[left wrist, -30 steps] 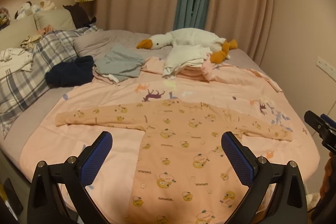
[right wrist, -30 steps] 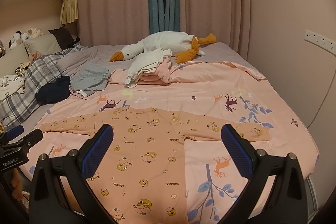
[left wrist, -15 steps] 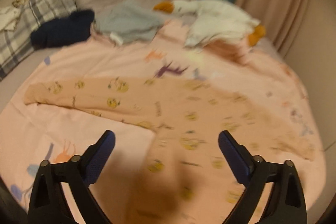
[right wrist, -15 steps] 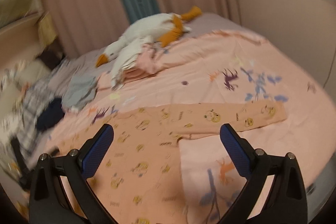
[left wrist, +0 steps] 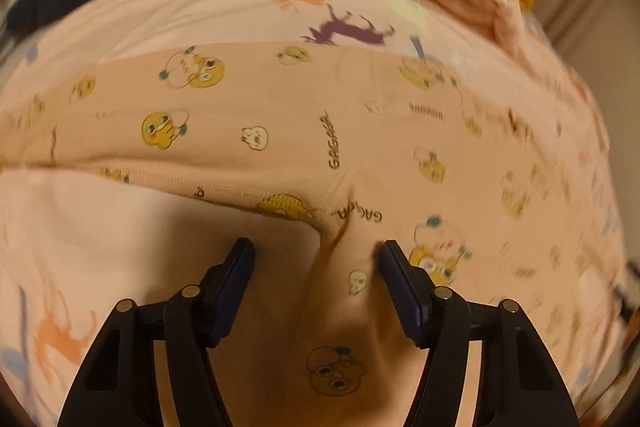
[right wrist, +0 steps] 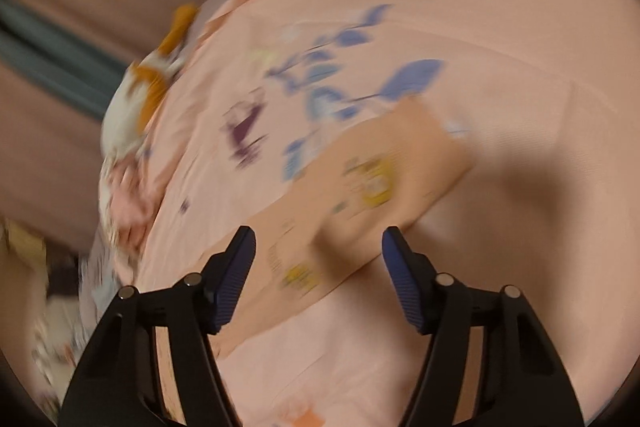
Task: Fold small clothes
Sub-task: 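Lower the right tool to the romper sleeve cuff and close on it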
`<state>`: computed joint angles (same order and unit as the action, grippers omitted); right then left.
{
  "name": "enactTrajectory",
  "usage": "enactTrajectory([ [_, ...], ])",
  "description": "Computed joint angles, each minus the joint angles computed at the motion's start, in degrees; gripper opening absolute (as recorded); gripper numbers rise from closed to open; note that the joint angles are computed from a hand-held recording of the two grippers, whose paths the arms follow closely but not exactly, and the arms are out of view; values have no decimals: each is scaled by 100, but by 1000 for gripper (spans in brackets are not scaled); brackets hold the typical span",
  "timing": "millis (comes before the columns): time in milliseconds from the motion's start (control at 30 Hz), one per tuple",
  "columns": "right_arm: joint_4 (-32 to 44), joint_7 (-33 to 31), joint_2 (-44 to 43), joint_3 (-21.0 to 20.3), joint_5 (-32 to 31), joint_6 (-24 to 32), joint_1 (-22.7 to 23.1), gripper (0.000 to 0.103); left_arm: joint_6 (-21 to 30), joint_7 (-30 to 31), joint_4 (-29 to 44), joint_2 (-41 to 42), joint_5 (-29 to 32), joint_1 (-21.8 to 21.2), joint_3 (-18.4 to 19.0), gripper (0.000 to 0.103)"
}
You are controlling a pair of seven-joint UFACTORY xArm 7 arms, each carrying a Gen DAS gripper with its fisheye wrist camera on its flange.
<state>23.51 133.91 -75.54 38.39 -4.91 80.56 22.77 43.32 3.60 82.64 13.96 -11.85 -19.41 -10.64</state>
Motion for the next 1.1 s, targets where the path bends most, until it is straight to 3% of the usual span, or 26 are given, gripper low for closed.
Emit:
enactTrajectory([
  [133, -376, 339, -558, -42, 171, 403, 217, 56, -173, -62, -134, -79, 5, 1, 16, 58],
  [200, -470, 441, -754, 21, 135, 559, 331, 51, -145, -230, 46, 71, -2, 1, 41, 48],
  [300, -608, 483, -844, 182, -8, 611, 359, 48, 62, -113, 169, 127, -284, 157, 11, 42],
  [333, -676, 504, -840, 237, 1, 622, 418, 45, 104, -118, 223, 165, -311, 163, 8, 42],
  [400, -687, 585, -696, 283, 10, 728, 415, 28, 143, -123, 311, 228, -243, 130, 10, 42],
  [500, -747, 792, -734, 363, -75, 752, 559, 16, 54, -104, 254, 201, -27, 55, 31, 42],
  [667, -443, 383, -173, 70, -524, 617, 387, 10, 223, -235, 428, 290, 263, -27, 71, 42],
  [767, -562, 397, -433, 273, -1189, -248, 324, 9, 284, -303, 508, 346, 219, -10, 67, 42],
  [833, -366, 92, -155, 150, -1616, -814, -33, 9, 212, -372, 454, 317, 424, -90, 96, 42],
  [900, 174, -510, 606, -74, -1877, -1207, -604, 9, 170, -446, 413, 293, 635, -159, 122, 42],
  [967, 766, -901, 1637, -203, -2486, -2092, -1147, 9, 217, -579, 448, 305, 671, -168, 133, 43],
  [1100, 2213, -1341, 3669, 534, -3445, -4352, -3041, 9, 215, -454, 367, 230, 654, -114, 95, 43],
])
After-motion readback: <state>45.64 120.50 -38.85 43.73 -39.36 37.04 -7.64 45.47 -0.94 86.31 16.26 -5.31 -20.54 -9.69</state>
